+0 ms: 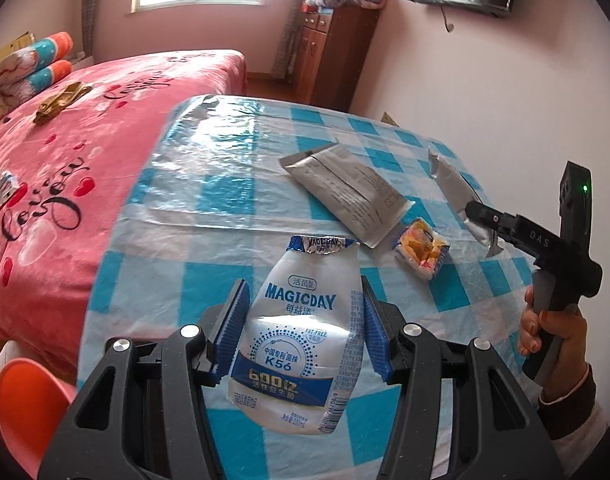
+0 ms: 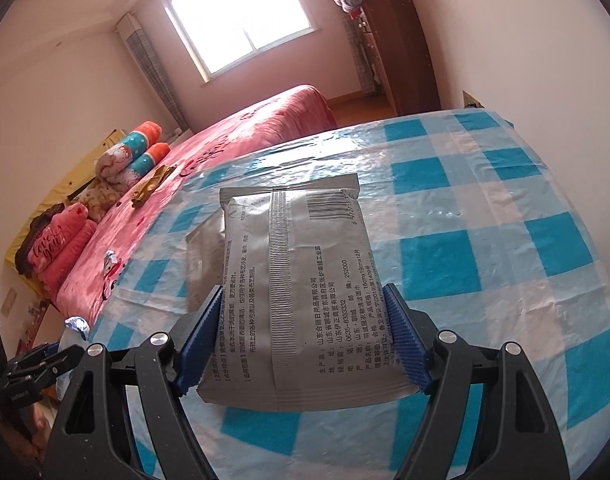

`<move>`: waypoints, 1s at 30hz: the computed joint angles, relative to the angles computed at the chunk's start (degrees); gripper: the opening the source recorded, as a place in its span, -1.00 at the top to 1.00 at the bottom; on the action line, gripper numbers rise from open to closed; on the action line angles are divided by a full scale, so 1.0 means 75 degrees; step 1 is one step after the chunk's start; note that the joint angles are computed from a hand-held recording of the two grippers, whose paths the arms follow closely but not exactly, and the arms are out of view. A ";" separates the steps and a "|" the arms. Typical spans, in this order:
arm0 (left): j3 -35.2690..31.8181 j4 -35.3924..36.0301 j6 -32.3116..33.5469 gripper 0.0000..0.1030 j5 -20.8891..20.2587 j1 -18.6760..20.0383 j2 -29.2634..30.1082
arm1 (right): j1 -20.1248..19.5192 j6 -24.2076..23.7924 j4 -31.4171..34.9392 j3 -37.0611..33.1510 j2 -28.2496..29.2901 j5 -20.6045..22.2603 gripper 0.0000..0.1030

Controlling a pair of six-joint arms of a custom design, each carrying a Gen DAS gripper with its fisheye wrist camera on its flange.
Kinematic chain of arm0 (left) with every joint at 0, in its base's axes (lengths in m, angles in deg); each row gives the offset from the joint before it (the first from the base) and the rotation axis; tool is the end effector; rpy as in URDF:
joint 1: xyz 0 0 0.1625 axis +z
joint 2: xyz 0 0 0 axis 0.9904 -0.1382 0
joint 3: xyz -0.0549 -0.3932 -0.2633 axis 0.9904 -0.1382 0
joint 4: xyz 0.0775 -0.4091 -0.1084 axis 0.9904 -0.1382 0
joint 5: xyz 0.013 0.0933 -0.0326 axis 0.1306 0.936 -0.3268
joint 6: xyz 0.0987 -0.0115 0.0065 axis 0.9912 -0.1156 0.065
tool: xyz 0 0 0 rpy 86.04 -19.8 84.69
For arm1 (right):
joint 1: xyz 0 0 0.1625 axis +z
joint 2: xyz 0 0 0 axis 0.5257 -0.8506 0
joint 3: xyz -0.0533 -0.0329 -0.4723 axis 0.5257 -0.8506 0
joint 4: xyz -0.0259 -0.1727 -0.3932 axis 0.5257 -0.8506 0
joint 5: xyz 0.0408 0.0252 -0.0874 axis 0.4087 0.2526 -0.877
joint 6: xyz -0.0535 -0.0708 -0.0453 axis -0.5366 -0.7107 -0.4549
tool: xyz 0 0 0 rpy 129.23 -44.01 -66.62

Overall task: Collect trash
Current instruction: 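Lift the bottle with the left tool while the right tool lifts the packet, then carry the bottle and packet over the orange bucket and open both tools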

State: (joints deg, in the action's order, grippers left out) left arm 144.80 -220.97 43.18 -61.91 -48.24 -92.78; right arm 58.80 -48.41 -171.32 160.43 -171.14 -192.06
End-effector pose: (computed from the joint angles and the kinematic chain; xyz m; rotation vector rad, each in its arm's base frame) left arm -0.3289 -0.4297 0.1181 1.1146 2.5878 -0.4871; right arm 0.0850 -0.3153 0.3240 -0.2294 -2.2480 1.3357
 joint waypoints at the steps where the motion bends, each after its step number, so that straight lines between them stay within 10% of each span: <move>1: 0.0053 -0.0031 -0.0040 -0.07 0.0020 0.0009 -0.0090 | 0.0145 0.0028 0.0003 -0.0017 0.0058 -0.0105 -0.50; 30: 0.1126 0.0016 -0.0801 -0.07 0.1023 0.0526 -0.2641 | 0.3026 0.0480 0.1255 -0.1220 0.1998 -0.0882 -0.50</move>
